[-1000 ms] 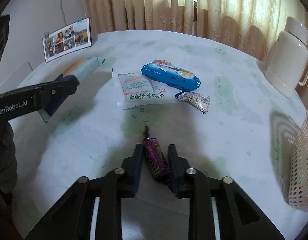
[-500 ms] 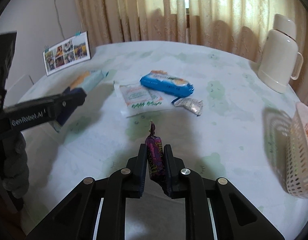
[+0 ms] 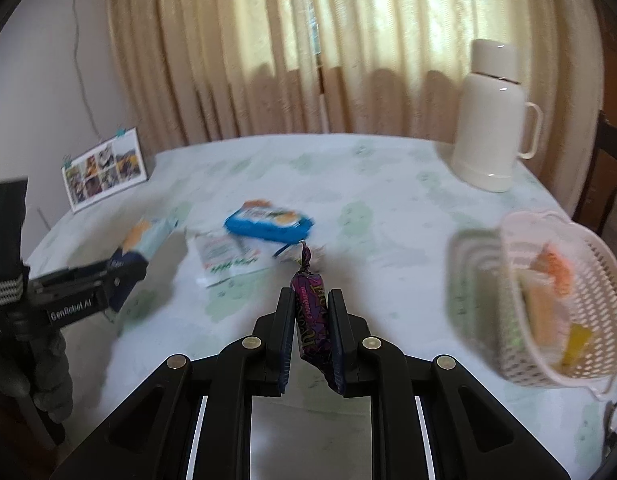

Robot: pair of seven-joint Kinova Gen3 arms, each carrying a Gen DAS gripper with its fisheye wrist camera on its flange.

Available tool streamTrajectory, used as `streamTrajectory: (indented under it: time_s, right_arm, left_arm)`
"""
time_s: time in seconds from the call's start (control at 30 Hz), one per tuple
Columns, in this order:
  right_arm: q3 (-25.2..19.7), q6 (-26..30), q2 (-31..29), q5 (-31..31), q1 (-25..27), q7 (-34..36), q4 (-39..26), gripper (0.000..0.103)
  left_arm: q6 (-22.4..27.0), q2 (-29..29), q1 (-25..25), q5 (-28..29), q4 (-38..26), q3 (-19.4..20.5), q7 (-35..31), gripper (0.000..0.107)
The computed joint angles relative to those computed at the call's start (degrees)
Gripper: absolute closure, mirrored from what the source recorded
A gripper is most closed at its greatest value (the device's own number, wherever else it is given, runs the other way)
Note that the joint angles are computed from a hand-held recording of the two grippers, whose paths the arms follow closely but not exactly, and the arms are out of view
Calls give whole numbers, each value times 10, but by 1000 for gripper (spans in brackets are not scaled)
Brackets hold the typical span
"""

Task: Organize snacks
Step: 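Carry the purple candy to the basket and release it with the right tool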

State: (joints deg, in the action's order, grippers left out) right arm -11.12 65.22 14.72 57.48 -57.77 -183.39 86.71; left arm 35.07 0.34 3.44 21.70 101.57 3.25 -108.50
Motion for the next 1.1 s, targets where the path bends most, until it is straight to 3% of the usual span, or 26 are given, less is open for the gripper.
streamTrajectory:
  time_s: [0.33,0.73,1.1]
  right_arm:
    - [-21,90,-48,39,1,-88,43,85]
    - [-62,174,-91,42,41,-185,100,85]
    - [-89,145,-136,30,90,-296,179,78]
  left_arm:
    - [0,2,4,-9,1,3,4,61]
    - [6,8,11,-36,-5,8,22,61]
    - [25,13,17,-45,-19,12,31,61]
